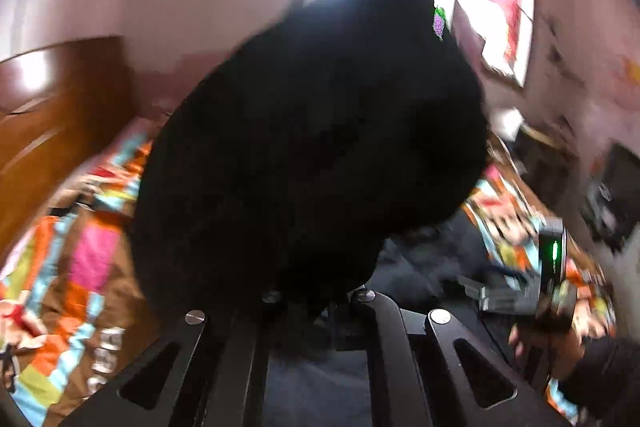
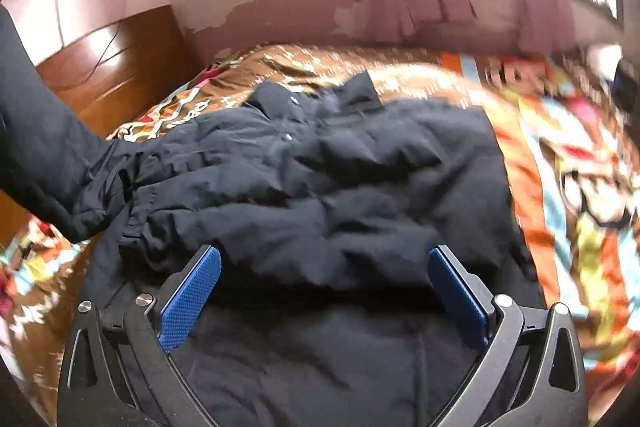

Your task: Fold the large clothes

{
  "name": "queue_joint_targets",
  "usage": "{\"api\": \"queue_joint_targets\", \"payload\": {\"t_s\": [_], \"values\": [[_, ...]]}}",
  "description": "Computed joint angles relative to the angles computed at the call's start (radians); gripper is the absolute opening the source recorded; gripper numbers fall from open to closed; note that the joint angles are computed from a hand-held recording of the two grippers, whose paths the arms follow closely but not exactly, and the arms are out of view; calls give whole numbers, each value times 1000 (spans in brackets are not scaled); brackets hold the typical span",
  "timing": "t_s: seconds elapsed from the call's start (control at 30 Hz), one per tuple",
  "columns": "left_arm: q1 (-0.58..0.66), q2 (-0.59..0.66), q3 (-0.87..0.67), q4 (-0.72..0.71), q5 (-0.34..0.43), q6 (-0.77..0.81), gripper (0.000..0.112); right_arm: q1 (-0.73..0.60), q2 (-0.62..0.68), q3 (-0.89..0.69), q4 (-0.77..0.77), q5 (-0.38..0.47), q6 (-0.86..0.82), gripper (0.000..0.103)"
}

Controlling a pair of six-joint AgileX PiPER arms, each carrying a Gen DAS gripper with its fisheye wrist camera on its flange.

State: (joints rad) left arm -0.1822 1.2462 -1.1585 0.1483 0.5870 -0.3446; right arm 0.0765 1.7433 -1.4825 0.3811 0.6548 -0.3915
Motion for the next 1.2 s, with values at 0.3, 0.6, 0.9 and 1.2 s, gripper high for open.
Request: {"api": "queue_joint_targets", "payload": {"t_s": [0.3, 0.6, 0.9, 1.2], "values": [[-129, 271, 1, -104, 11, 19, 6, -256, 90, 26, 487, 269, -252, 102], [-156, 326, 56, -135, 4, -20, 7, -273, 251, 97, 818, 495, -266, 102], [-149, 333, 80, -164, -6, -9, 9, -116, 205, 84, 565, 374, -158, 48], [-194, 287, 93, -117, 28, -7, 30, -61, 100, 62, 472, 320, -119, 6]]}}
